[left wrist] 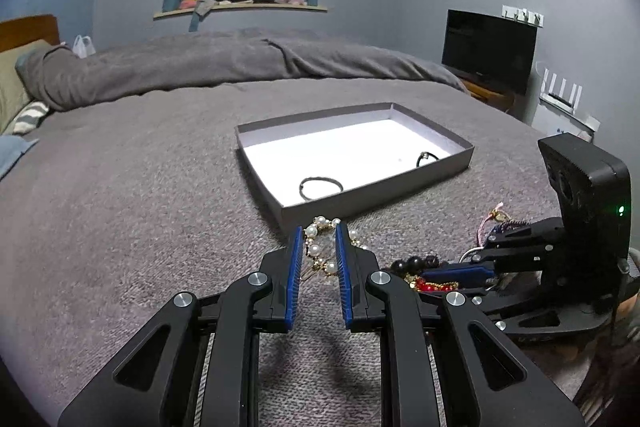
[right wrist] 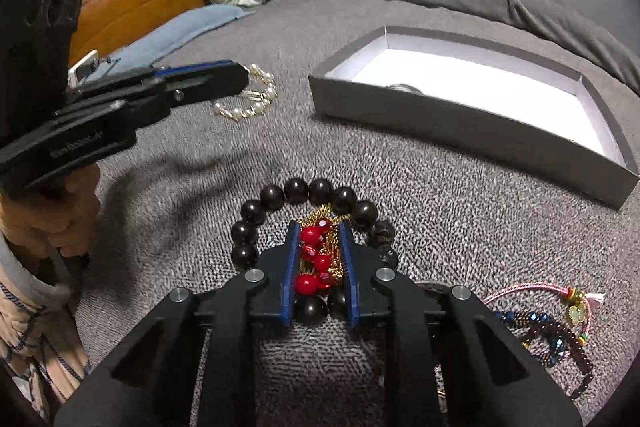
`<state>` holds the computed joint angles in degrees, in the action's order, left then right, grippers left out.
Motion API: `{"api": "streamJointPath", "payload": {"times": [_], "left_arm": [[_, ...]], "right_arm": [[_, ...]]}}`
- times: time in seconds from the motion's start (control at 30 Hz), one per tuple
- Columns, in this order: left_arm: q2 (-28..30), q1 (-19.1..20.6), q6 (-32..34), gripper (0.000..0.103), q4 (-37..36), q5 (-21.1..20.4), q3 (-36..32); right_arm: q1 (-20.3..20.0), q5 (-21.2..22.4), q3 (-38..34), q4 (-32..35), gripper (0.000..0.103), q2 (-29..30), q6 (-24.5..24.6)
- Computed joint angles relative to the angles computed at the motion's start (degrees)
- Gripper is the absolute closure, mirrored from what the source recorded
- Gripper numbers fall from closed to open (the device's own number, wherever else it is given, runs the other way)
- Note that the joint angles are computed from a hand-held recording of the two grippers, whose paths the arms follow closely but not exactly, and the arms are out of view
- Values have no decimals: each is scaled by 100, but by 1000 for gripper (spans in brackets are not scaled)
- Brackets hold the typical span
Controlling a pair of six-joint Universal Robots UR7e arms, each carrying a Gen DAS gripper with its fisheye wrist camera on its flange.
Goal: Organize jewelry
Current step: 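Grasp the red-bead gold bracelet with the right tool while the left tool holds the pearls, then carry both bracelets into the white tray and open both tools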
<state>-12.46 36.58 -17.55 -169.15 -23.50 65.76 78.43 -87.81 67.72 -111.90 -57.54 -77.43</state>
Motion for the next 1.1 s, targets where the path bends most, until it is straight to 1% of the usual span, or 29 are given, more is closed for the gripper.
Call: {"api": "streamJointPath", "payload": {"times": [0.03,0.2,0.3,0.37,0.6,0.8,1.1], "left_arm": [[13,0,20,85,-22,2,-28],[92,23,89,85,-47,-16,-209],[176,38,177,85,-35,-60,-385],[234,49,235,85,-19,-93,-506],[469,78,508,85,-49,-191,-1004],[617,97,710,85,-91,-208,-1351],[808,140,809,85,150,-275,-1822]], "right_arm": [[-5,60,-29,24,92,0,12],[-92,613,-498,428,92,60,213],[-115,873,-872,623,92,190,380],[-145,1075,-1127,744,94,263,499],[-200,1668,-1890,1086,94,476,737],[-216,1834,-2416,1091,94,714,955],[-204,1829,-3122,1156,94,1099,1163]]}}
